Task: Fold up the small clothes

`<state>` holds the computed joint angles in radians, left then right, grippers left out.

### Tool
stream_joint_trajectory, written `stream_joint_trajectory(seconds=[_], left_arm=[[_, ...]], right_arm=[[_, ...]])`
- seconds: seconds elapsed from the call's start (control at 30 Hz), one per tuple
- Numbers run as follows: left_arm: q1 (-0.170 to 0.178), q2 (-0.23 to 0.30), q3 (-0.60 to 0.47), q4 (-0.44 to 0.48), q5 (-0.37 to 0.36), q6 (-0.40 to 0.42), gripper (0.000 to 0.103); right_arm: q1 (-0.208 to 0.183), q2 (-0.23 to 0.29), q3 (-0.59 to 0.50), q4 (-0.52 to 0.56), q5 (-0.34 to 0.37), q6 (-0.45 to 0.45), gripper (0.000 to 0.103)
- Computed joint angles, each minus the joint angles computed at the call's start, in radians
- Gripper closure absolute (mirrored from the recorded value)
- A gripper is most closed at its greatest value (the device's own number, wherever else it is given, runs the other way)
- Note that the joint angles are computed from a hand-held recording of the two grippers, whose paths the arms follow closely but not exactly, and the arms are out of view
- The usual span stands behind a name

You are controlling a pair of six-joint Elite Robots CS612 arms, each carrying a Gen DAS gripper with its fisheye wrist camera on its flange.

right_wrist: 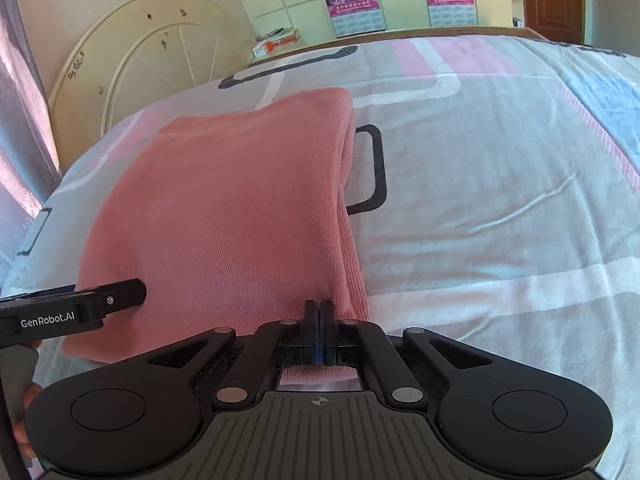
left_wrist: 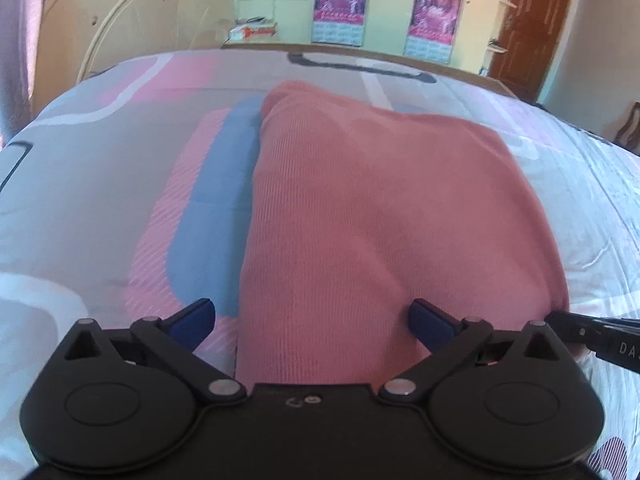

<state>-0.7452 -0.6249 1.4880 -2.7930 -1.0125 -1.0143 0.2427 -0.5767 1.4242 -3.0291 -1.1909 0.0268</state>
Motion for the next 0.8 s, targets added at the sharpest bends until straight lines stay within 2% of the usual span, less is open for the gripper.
stream_joint_trajectory(seconds=[0.17, 0.23, 0.4, 0.5, 0.53, 0.67, 0.77, 0.8], left_arm=[[-0.002, -0.010, -0.004, 0.050, 0.000, -0.035, 0.000], [-0.009, -0.013, -0.003, 0.062, 0.025, -0.035, 0.000], [-0.016, -0.021, -0.006, 0.115, 0.052, -0.094, 0.001], [-0.014, -0.027, -0.017, 0.177, 0.045, -0.133, 0.001], [-0.016, -0.029, -0.017, 0.185, 0.051, -0.137, 0.002], [-0.023, -0.037, -0.016, 0.198, 0.065, -0.127, 0.002], [-0.025, -0.051, -0.013, 0.212, 0.054, -0.140, 0.002], [-0.029, -0.057, -0.011, 0.222, 0.064, -0.148, 0.002]], right_arm=[[0.008, -0.009, -0.003, 0.031, -0.026, -0.037, 0.103], [0.009, -0.012, -0.004, 0.038, -0.024, -0.027, 0.103], [0.013, -0.011, -0.012, -0.037, -0.023, 0.007, 0.102], [0.026, 0.004, -0.040, -0.036, -0.069, -0.004, 0.087], [0.029, 0.010, -0.048, -0.033, -0.074, -0.008, 0.085], [0.038, 0.028, -0.072, -0.001, -0.097, -0.057, 0.086], [0.034, 0.019, -0.069, 0.012, -0.080, -0.027, 0.085], [0.028, 0.012, -0.060, 0.008, -0.052, -0.011, 0.080]])
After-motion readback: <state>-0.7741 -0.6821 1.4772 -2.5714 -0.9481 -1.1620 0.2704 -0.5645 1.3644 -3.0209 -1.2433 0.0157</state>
